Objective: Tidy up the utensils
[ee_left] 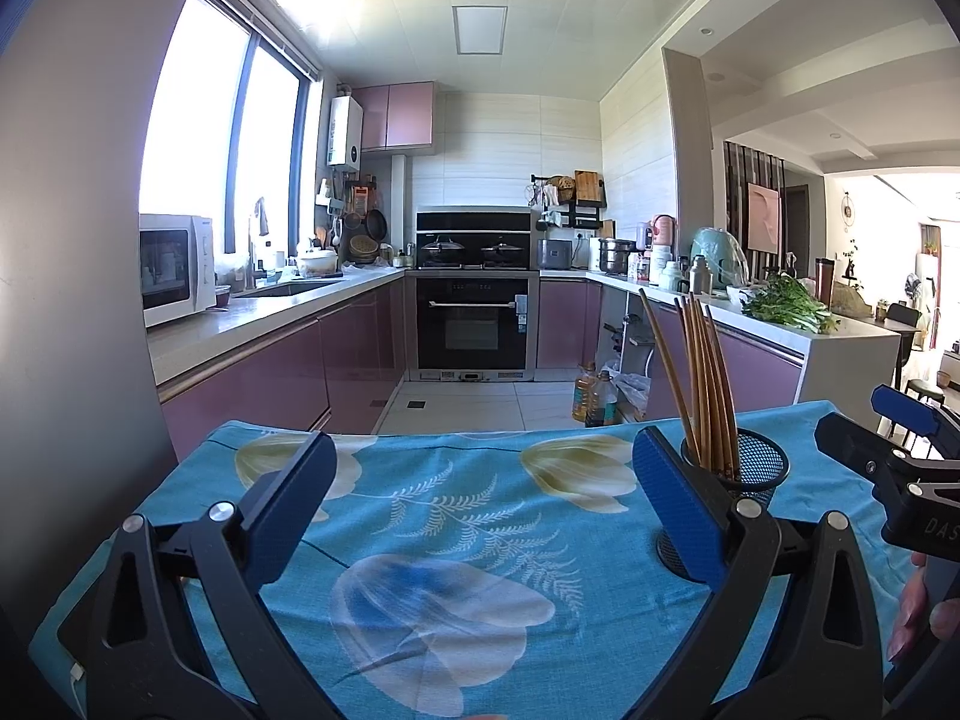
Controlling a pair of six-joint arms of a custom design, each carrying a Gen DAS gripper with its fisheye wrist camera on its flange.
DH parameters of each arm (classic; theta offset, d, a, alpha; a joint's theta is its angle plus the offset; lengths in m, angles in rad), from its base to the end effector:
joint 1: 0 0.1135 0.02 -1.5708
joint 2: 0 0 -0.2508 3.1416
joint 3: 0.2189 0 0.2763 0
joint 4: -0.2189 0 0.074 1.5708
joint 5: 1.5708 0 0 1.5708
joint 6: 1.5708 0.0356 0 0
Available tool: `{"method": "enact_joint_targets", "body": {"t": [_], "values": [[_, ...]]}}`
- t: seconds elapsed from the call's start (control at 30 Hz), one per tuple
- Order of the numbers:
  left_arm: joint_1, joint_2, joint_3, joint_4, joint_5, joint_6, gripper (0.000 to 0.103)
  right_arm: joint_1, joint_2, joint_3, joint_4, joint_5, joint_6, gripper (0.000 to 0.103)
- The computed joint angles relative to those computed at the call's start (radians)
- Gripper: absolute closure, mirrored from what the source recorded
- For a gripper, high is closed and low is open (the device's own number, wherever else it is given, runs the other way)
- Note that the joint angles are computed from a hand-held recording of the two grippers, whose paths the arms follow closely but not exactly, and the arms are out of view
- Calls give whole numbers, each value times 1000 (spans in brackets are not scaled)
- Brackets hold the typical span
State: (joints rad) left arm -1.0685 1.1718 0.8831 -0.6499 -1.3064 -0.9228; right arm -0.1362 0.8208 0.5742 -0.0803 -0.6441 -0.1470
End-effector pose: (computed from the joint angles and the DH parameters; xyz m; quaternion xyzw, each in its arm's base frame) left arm 0.1492 -0.2003 0.2581 -0.1335 0.7665 0.1070 0.6190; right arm 0.2231 -0.0090 0.2565 -0.1886 0.7700 0.1767 0.5834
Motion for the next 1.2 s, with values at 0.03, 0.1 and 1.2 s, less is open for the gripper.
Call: {"method": "enact_joint_targets", "body": {"t": [0.03,0.1,1.2], "values": [[-1,0,0,-2,0,-2,6,-4,-2,0,-2,-5,0,7],[-1,1,0,-2,-1,-2,6,-1,-1,0,0,-2,1,7],[-2,3,2,-4,-2,-4,6,-7,-23,-14,-1,0,12,7]]}}
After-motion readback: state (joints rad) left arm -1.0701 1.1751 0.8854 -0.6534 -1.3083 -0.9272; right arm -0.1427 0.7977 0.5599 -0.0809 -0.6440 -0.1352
